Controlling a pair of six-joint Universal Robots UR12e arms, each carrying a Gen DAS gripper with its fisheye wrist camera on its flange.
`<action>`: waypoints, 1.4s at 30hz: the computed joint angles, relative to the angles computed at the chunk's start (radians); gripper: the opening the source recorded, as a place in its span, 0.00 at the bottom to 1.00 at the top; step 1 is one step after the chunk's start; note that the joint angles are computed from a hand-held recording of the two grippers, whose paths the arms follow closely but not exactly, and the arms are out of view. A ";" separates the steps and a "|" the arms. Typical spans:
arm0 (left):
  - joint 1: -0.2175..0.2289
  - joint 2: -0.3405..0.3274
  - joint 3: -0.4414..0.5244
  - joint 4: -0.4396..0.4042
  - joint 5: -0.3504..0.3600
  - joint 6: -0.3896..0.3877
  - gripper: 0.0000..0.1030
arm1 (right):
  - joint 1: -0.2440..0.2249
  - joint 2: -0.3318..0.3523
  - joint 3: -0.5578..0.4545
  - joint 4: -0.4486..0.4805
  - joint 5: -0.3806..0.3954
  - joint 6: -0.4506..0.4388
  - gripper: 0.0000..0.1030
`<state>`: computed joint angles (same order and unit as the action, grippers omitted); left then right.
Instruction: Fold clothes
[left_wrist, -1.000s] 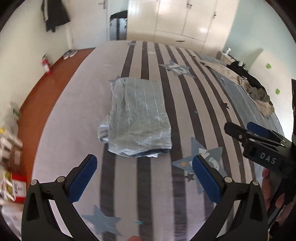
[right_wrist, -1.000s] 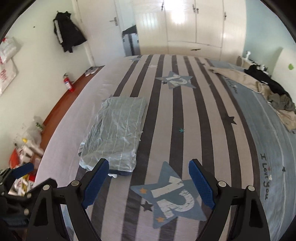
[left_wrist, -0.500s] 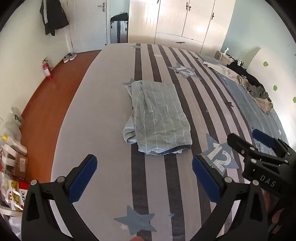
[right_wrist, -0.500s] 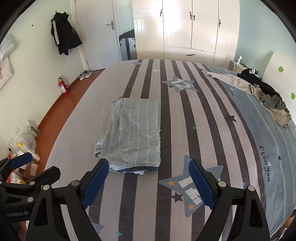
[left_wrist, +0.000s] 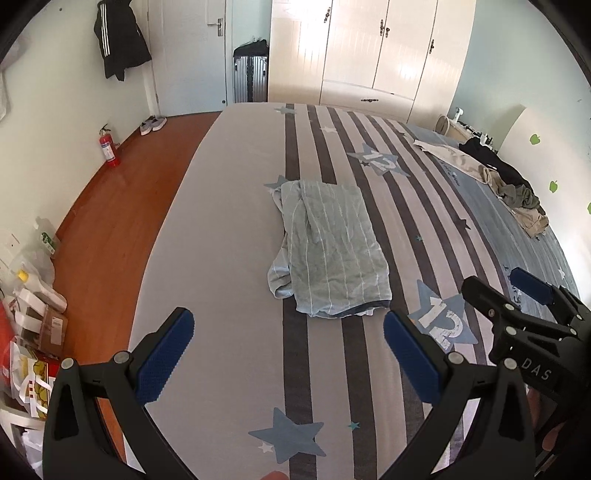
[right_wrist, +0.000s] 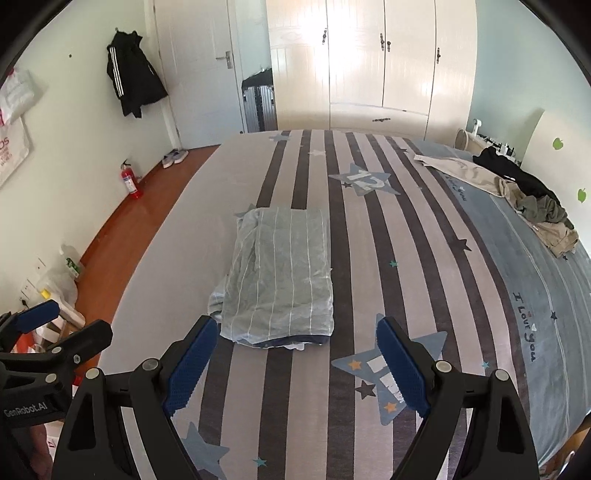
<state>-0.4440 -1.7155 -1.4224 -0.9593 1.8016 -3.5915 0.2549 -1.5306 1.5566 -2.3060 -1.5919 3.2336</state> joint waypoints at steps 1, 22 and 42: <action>-0.001 0.000 0.004 -0.003 0.004 -0.001 0.99 | 0.000 -0.001 -0.003 0.000 0.001 -0.003 0.83; -0.021 0.010 0.067 -0.079 0.038 -0.027 0.99 | -0.007 -0.035 -0.036 0.058 0.002 -0.030 0.83; -0.059 0.052 0.044 -0.059 0.088 -0.027 0.99 | -0.002 -0.111 -0.014 0.060 0.022 -0.025 0.83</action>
